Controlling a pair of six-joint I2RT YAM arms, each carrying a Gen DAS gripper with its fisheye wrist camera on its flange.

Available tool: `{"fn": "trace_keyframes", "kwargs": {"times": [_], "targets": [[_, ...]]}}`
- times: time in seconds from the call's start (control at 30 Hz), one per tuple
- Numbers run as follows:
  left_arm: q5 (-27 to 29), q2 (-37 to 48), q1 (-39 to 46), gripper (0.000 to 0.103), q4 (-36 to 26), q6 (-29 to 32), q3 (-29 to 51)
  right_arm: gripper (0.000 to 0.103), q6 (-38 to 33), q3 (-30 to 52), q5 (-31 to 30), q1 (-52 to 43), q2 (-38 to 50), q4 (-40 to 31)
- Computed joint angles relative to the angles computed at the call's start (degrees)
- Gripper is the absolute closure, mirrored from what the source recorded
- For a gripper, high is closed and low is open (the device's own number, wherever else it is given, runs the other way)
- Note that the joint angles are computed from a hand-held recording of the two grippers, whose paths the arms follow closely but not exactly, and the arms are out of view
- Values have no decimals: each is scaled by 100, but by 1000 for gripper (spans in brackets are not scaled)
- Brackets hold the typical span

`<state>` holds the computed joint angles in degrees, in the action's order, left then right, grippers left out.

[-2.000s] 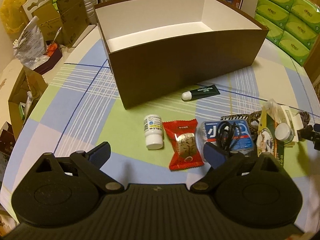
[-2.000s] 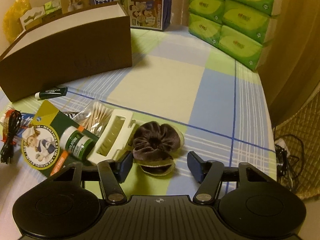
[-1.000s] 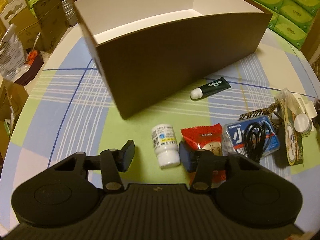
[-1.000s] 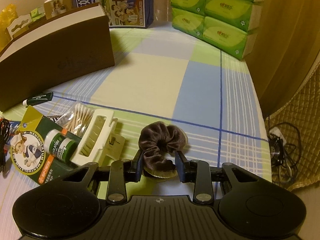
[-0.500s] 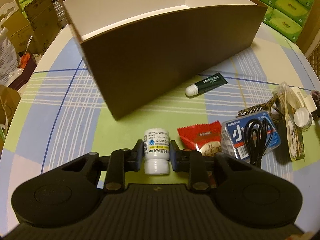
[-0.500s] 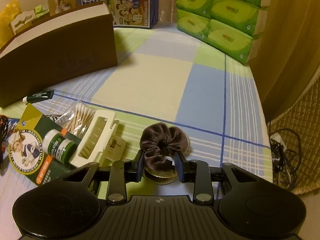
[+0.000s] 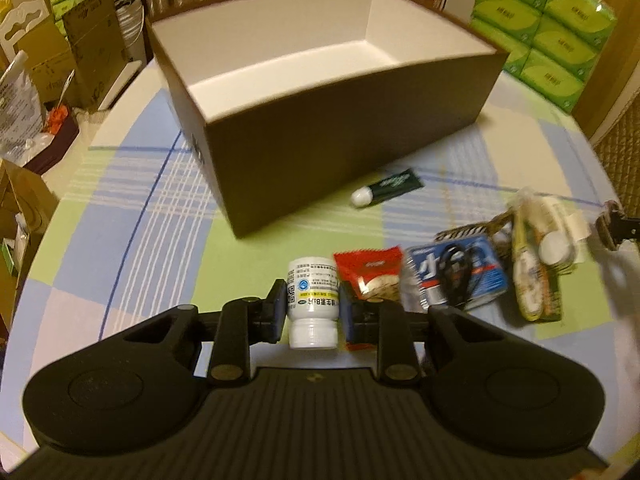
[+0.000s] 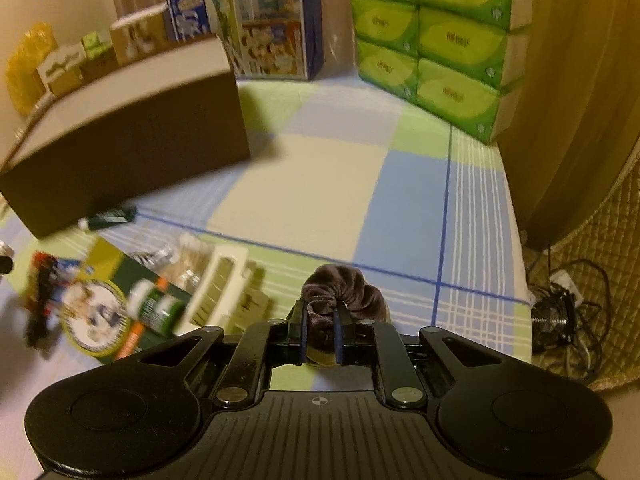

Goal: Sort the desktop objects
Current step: 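Carry the pill bottle and scrunchie into the box and release both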

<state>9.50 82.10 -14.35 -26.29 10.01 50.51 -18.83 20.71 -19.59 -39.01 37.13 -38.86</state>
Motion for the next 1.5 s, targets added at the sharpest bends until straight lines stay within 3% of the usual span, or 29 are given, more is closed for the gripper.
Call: {"fn": "trace_keyframes", "kwargs": {"times": [0.27,0.53,0.8,1.0,1.5], "targets": [[135,-207,-163,81,-500,20,550,94,193,773,-524,397,-198,-636],[304,75,-351,81,-552,75,1230,94,1052,1397,-248,2086,426,72],[353,779,-461,81,-590,47,2308,94,1290,2160,151,3409,1797,1231],[348,1525,-501,81,-710,40,3321,94,1291,2903,220,3748,3059,1894],[511,3547,-471,81,-1478,-87,5668,94,835,4752,34,3867,5739,1782]]}}
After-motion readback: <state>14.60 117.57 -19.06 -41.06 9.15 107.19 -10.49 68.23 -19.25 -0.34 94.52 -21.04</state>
